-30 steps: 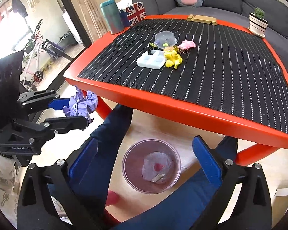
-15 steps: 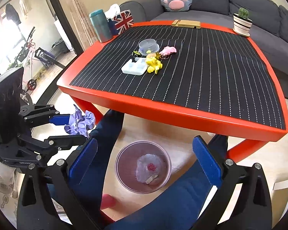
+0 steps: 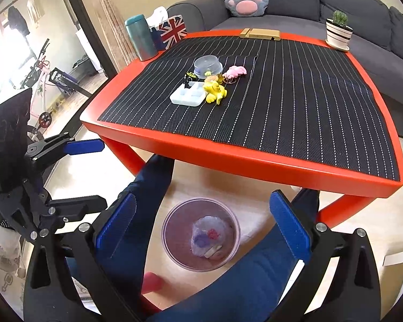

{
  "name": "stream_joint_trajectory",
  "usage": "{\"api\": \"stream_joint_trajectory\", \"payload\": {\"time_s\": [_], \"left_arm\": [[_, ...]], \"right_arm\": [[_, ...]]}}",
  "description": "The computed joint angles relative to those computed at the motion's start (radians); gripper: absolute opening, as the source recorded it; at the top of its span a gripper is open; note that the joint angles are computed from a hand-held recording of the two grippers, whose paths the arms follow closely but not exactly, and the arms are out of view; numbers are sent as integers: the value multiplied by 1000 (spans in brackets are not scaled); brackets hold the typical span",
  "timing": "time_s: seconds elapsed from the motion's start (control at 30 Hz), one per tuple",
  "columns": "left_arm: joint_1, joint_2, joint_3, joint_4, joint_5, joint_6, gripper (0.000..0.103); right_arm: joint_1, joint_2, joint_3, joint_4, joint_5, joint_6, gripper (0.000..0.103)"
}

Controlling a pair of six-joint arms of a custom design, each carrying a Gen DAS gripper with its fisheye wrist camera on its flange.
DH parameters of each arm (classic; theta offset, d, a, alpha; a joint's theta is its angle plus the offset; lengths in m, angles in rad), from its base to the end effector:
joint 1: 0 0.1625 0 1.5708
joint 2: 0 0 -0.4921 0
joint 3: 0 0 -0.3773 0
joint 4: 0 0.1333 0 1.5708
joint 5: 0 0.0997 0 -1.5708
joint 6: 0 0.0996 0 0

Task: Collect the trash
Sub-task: 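Raise both tools and move the right tool toward the yellow duck toy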

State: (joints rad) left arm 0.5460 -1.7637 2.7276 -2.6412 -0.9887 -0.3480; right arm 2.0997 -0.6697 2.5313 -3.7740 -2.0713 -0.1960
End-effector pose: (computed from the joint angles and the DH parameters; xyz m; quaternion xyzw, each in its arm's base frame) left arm -0.0979 -0.2795 0.2634 0.3032 0.9074 -0.2210 0.1893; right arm 0.2761 -0.3029 0.0576 0.2992 -0.9076 0.2028 0.2134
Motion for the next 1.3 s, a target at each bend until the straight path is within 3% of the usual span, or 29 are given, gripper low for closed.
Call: {"api": "stream_joint_trajectory", "payload": {"time_s": [0.67,0.97,1.3], "left_arm": [[27,-21,-9,-1,22,3,95],[90,-14,-57,-31,64,74,95],[169,13,-105,-79,60,174,95]], "right_arm": [[2,-1,-19,27,5,-9,98],[-13,-43,-81,101,37,-75,98],[-29,-58,-232,289,27,-200,98]]}}
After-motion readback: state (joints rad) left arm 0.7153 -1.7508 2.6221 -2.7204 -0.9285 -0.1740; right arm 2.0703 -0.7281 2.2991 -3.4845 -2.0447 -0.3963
